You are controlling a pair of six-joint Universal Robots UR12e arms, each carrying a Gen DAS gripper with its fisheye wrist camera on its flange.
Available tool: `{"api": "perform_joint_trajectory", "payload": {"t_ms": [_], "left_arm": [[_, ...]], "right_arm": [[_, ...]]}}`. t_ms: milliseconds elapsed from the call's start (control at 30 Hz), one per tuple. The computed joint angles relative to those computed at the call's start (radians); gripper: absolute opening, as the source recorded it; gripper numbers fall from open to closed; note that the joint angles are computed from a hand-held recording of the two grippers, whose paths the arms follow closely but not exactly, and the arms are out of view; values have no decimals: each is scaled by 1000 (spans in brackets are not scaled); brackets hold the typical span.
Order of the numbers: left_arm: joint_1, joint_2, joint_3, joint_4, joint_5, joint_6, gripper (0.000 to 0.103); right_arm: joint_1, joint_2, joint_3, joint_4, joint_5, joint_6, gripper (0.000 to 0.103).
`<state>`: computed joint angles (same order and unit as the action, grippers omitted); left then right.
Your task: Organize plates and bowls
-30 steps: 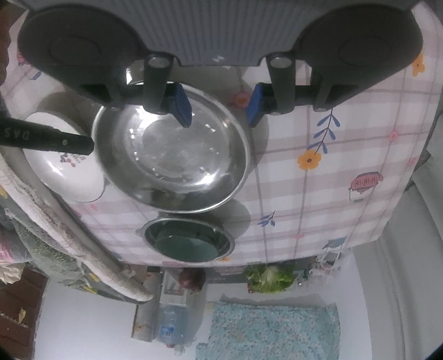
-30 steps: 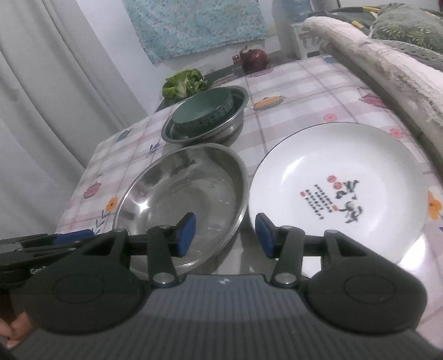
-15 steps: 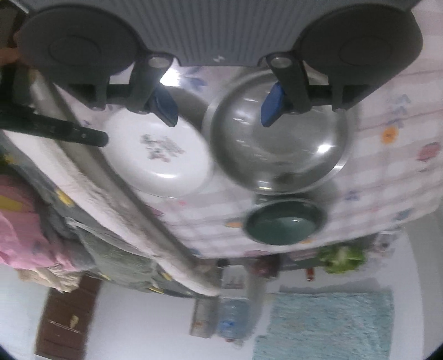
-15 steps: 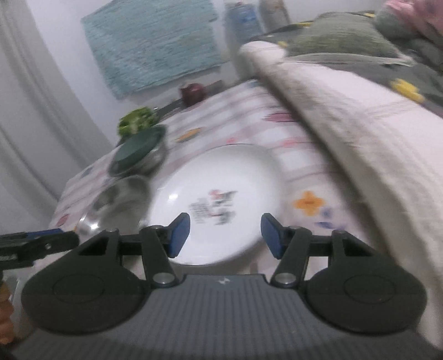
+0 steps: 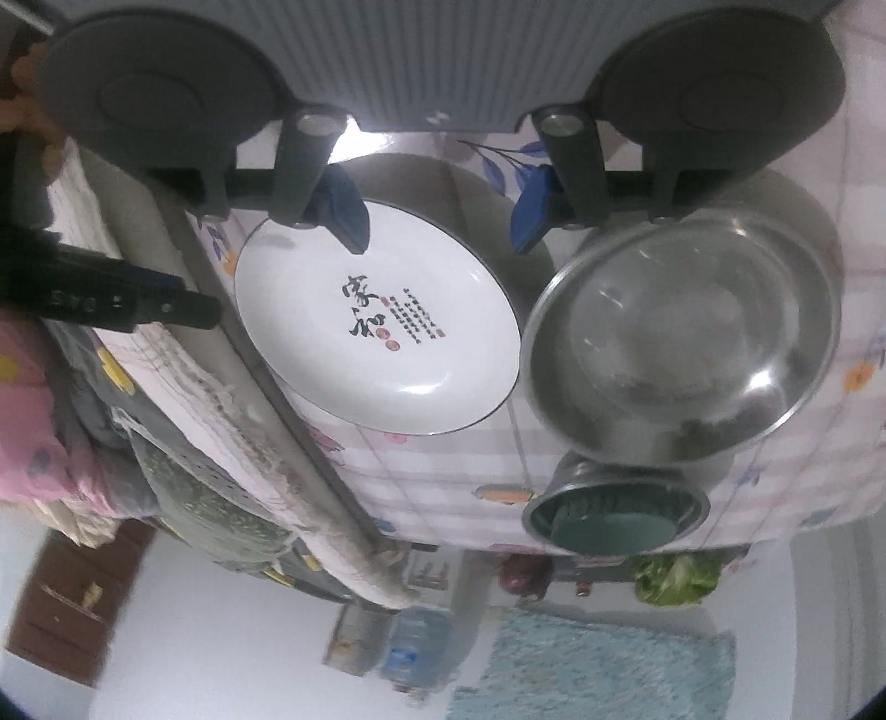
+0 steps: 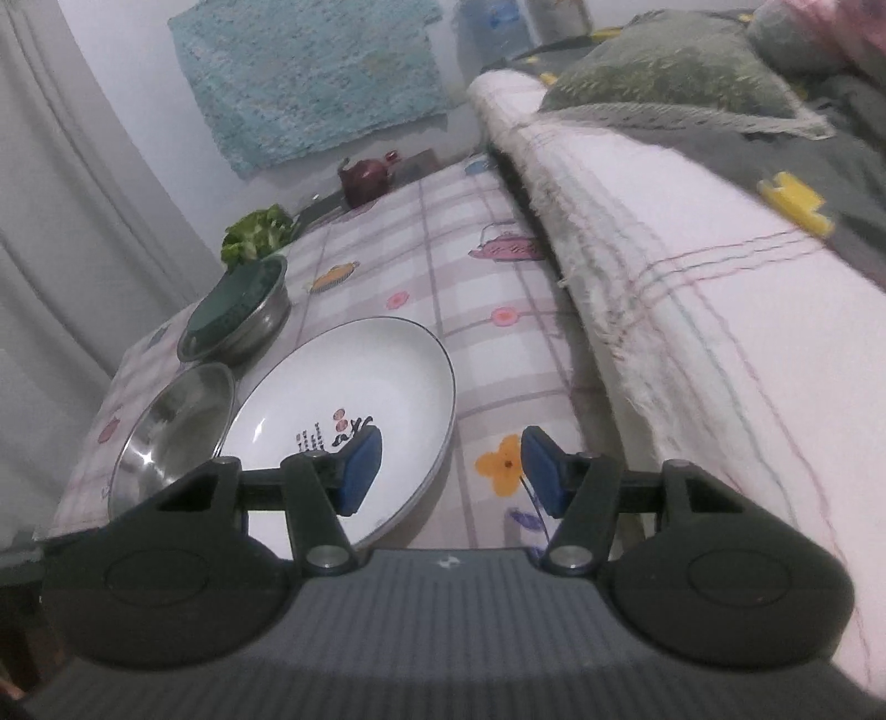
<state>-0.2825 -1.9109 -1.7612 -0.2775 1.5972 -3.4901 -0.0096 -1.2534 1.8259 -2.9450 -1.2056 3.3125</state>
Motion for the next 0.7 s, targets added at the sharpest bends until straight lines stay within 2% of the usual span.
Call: {"api": "perform_joint_trajectory", "payload": {"t_ms": [133, 267, 433, 567, 600, 633, 700], "left_arm": [[-14, -21, 23, -30, 59, -10, 57], [-18, -39, 41, -55, 54, 8, 57], [-20, -50, 57, -74, 64, 21, 48], [-22, -56, 65, -81, 70, 33, 36], [-23, -56, 66, -85, 74, 35, 36], [-25, -56, 68, -87, 79, 41, 36], [-26, -54, 66, -84, 81, 47, 37]], "right_arm": [[2, 39, -43, 47, 6, -34, 50], [8, 65, -65, 57, 16, -74, 38], [11, 86, -78, 54, 20, -77, 29], [12, 98, -88, 51, 43, -92, 20], [13, 99, -88, 50, 52, -102, 15], [15, 100, -89, 52, 60, -113, 15], [28, 97, -85, 38, 17, -144, 16]]}}
